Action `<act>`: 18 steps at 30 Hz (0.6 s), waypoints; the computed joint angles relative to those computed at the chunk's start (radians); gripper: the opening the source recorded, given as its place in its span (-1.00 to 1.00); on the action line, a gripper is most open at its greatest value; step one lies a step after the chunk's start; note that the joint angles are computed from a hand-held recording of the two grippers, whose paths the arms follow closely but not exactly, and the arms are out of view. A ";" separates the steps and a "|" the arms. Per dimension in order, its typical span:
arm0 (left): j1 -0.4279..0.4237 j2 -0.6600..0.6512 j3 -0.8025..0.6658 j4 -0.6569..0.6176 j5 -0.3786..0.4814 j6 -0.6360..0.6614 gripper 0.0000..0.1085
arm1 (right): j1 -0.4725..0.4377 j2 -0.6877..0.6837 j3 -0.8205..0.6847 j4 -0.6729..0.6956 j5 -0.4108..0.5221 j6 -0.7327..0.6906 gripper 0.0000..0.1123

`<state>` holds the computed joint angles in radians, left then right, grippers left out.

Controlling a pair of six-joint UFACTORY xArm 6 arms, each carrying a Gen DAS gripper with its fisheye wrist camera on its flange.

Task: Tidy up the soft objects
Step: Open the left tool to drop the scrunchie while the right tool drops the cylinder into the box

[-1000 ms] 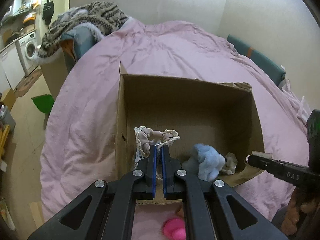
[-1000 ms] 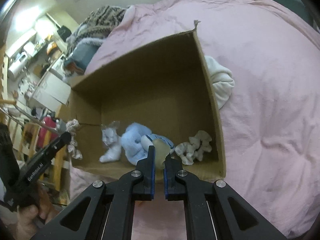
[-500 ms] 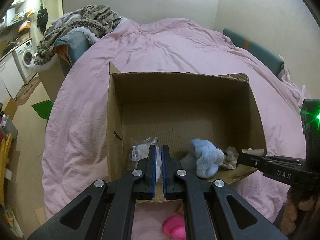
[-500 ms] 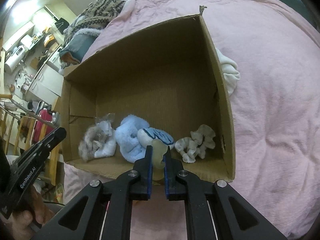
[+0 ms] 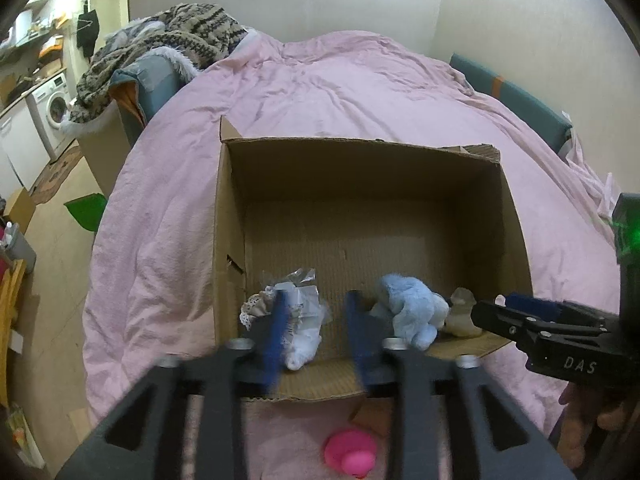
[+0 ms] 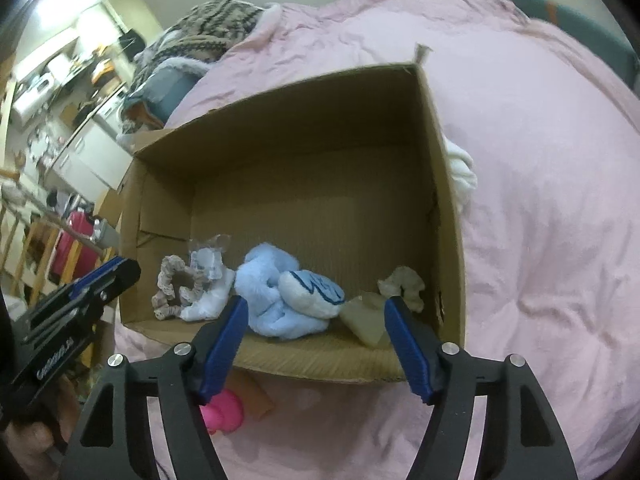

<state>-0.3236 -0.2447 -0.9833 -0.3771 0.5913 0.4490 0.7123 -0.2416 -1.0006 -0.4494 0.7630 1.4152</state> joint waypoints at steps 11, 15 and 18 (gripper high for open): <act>-0.009 -0.014 0.026 0.021 -0.038 -0.019 0.42 | -0.040 -0.065 0.110 0.105 -0.149 0.015 0.32; -0.009 -0.018 0.036 0.035 -0.058 -0.025 0.42 | -0.039 -0.076 0.124 0.122 -0.164 0.027 0.32; -0.005 -0.023 0.045 0.027 -0.062 -0.011 0.42 | -0.030 -0.068 0.111 0.151 -0.128 0.012 0.32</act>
